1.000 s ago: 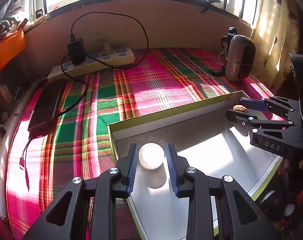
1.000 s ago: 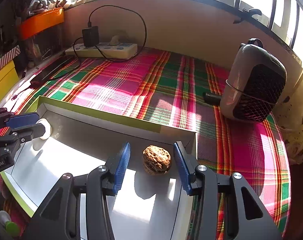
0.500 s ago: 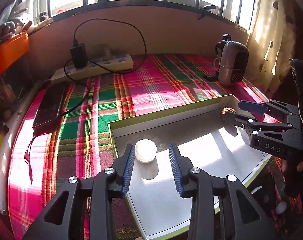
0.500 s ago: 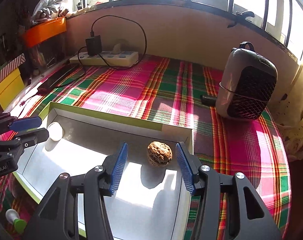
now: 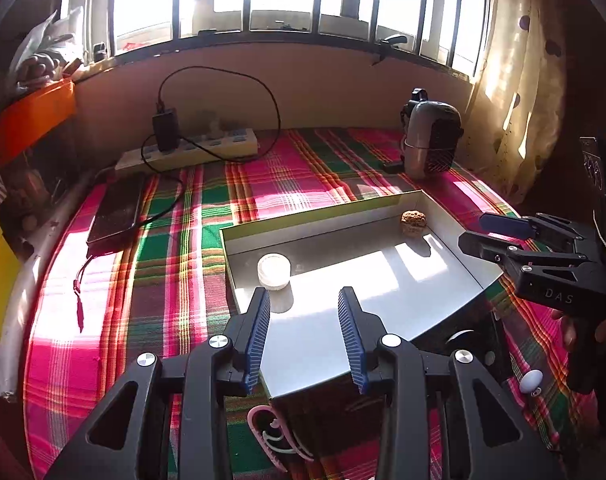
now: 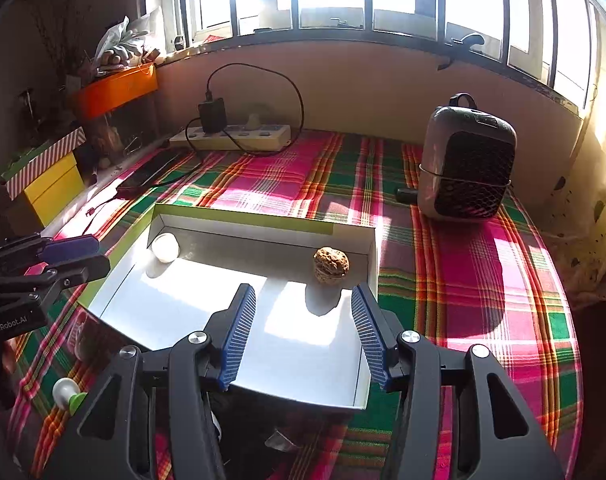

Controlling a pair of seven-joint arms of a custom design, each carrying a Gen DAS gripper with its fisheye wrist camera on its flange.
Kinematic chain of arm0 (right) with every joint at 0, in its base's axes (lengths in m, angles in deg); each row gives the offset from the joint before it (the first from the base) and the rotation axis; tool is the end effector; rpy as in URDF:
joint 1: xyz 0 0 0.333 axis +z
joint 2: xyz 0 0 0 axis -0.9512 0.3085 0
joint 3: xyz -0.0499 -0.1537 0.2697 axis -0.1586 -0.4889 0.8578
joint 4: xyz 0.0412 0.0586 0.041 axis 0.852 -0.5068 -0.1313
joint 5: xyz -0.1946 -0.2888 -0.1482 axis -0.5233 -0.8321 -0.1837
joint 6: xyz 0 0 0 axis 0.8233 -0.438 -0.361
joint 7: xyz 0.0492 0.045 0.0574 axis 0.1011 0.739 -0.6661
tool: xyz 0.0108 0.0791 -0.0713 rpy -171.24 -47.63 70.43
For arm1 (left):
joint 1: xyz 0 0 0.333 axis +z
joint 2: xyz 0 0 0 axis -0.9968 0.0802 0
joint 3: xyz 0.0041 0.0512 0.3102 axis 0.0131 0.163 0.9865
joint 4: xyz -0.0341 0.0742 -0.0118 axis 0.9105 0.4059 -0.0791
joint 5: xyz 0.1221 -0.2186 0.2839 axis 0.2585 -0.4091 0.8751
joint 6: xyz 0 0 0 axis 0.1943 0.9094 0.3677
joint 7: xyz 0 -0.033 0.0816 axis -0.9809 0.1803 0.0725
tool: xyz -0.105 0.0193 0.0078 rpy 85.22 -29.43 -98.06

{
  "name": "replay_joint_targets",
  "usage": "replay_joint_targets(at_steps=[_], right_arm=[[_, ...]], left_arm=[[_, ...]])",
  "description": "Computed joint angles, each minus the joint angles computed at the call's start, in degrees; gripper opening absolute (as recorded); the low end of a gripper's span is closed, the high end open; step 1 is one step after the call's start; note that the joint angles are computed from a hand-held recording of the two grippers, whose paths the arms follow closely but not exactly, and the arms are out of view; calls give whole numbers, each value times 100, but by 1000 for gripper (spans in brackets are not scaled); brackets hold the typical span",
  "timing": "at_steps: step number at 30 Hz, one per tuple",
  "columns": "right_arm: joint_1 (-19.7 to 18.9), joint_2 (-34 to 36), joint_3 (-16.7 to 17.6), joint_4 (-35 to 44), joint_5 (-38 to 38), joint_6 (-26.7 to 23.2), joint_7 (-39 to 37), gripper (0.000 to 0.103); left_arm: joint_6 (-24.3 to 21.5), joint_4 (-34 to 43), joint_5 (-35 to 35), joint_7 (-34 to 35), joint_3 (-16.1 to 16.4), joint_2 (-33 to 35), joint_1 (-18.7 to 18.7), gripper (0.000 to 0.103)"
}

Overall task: Organize objects
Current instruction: 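Open the right gripper to drop the walnut while the left gripper releases the cap, then withdraw both grippers from the box toward the remaining objects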

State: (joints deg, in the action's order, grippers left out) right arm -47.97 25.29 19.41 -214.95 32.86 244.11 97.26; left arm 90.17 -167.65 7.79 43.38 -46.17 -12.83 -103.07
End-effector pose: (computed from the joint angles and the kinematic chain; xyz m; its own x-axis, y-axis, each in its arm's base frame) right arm 0.4466 0.2073 0.4222 0.3989 -0.9165 -0.0308 -0.6216 -0.2456 -0.7439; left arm 0.3970 -0.3426 0.4322 -0.2002 -0.9772 0.0704 -0.6643 0.0825 -0.7429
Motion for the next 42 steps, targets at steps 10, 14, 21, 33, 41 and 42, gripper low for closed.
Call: replay_joint_targets(at_steps=[10, 14, 21, 33, 41, 42], right_arm=[[1364, -785, -1244, -927, 165, 267, 41, 51], [1398, -1014, -1312, -1200, 2, 260, 230, 51], [1429, -1324, -1400, -1593, -235, 332, 452, 51], [1415, -1735, -1407, -2196, -424, 366, 750, 59], [1212, -1989, -1066, -2522, -489, 507, 865, 64], [1132, -2014, -966, -2540, -501, 497, 887, 64]], left_arm=[[492, -654, 485, -745, -229, -649, 159, 34], [507, -810, 753, -1028, -383, -807, 178, 34], [805, -1055, 573, -1043, -445, -913, 183, 34], [630, -1313, 232, -915, -717, -1153, 97, 40], [392, -1297, -94, -962, -827, -986, -3, 41], [336, -1282, -112, -953, -834, -966, -26, 41]])
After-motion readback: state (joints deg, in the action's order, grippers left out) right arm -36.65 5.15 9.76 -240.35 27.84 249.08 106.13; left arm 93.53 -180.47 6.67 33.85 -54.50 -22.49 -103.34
